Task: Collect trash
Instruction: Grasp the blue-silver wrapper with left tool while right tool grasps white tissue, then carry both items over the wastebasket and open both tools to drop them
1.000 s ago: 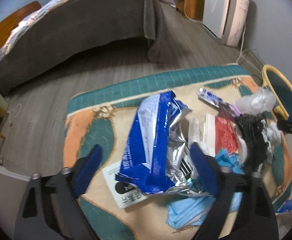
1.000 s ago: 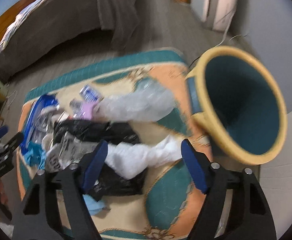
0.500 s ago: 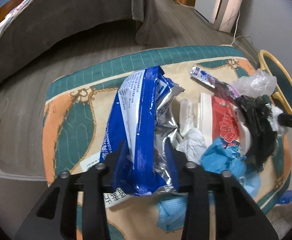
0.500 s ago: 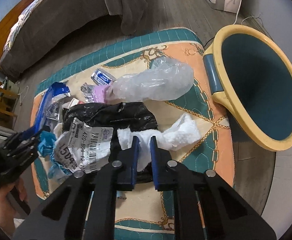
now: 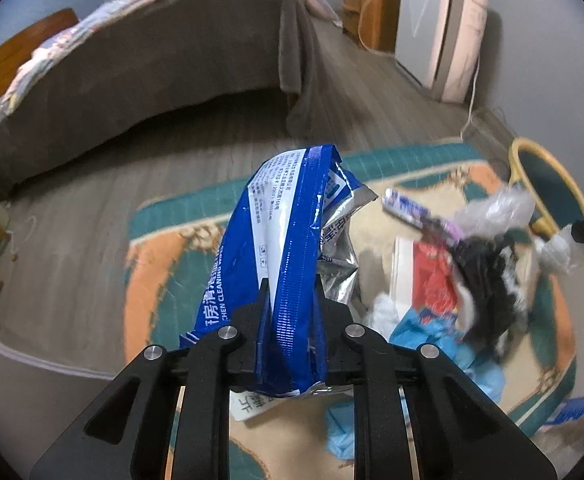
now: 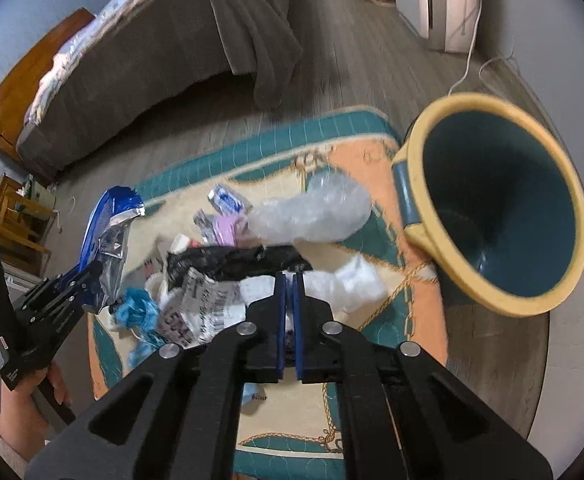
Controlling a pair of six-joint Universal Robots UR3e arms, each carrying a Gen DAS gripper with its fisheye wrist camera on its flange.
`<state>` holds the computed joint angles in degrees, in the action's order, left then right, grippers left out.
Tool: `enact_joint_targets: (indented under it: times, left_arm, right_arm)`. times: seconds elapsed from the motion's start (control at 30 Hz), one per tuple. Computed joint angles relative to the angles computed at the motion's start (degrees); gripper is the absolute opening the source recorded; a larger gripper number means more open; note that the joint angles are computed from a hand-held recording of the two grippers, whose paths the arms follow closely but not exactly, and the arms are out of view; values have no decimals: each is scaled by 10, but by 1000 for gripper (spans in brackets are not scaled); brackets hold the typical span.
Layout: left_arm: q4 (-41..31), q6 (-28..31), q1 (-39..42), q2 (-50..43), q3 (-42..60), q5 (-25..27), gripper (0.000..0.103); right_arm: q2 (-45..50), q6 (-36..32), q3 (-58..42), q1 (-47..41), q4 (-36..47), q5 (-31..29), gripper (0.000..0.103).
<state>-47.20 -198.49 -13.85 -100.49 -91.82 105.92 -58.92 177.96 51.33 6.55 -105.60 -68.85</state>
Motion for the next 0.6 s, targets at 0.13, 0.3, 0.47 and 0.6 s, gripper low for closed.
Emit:
enact_joint_targets:
  times: [0.13,0.3,0.47,0.6]
  left_arm:
    - [6,-5,-13,7,33,7,19]
    - [9,-11,-28,1,63,14,19]
    - [-4,2,-57,-10,106,42,19]
    - [-15,6,-79,-37,155,45,20]
  right_arm:
    - [-8,3,5,-10,-13,16,2]
    - [6,-9,2,-4,-16,-7,2]
    - [-11,-1,7,-23,-31,15,2]
    - [-22,17,-9,-57,-43,54,2]
